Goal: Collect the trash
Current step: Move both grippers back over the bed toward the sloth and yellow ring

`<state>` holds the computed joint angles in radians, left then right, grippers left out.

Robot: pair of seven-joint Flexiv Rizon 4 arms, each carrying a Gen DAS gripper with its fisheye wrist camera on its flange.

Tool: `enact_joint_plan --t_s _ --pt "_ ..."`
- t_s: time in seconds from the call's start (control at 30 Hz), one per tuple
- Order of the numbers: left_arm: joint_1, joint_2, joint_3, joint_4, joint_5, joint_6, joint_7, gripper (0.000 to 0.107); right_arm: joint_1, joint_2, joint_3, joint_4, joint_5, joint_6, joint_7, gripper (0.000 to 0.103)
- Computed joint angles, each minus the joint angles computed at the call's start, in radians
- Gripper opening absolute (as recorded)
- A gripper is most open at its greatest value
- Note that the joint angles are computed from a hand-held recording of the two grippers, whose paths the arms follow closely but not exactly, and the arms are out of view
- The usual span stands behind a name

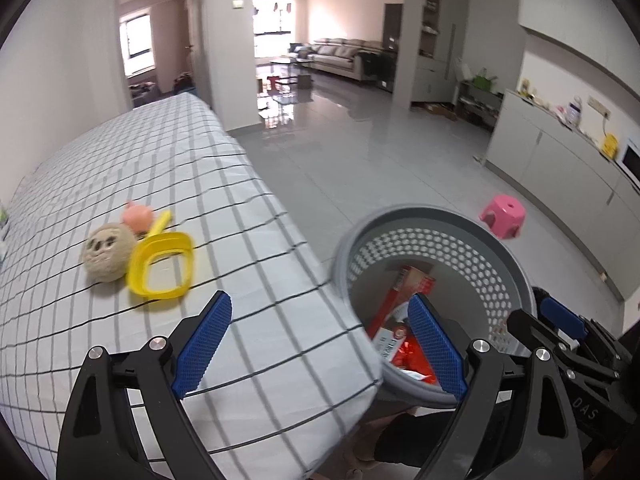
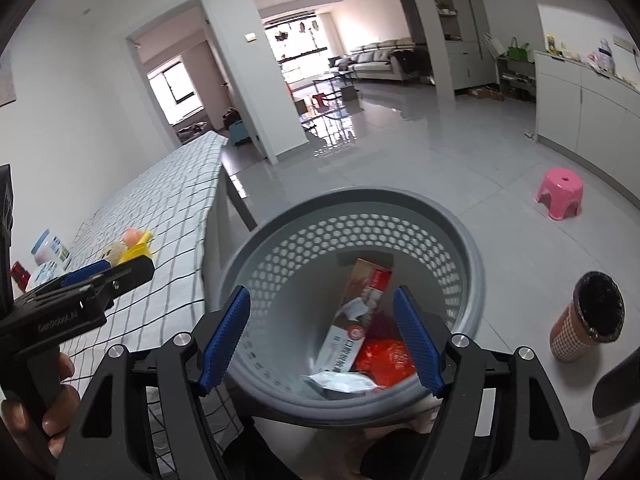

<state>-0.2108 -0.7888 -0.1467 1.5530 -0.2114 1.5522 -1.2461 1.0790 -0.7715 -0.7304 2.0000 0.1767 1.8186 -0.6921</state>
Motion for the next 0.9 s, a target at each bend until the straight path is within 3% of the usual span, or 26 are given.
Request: enact_joint_plan --t_s 0.37,0.63,0.9 --pt "0.015 0.026 0.073 0.053 -0.011 0.072 -0.087 0.093 -0.077 -0.021 0.098 -0.133 -0.086 -0.019 -0.062 0.074" --pt "-0.017 0.033 0.197 0.073 -0.019 0.096 -0.175 0.096 -0.147 -0.057 0.175 -0.256 -0.173 -0.060 -0.083 0.075" --pt "-0.058 0.018 0.346 0.066 -0.020 0.076 -0.272 0.096 -0.270 -0.096 0.316 -0.407 -0.305 -0.129 -0.079 0.076"
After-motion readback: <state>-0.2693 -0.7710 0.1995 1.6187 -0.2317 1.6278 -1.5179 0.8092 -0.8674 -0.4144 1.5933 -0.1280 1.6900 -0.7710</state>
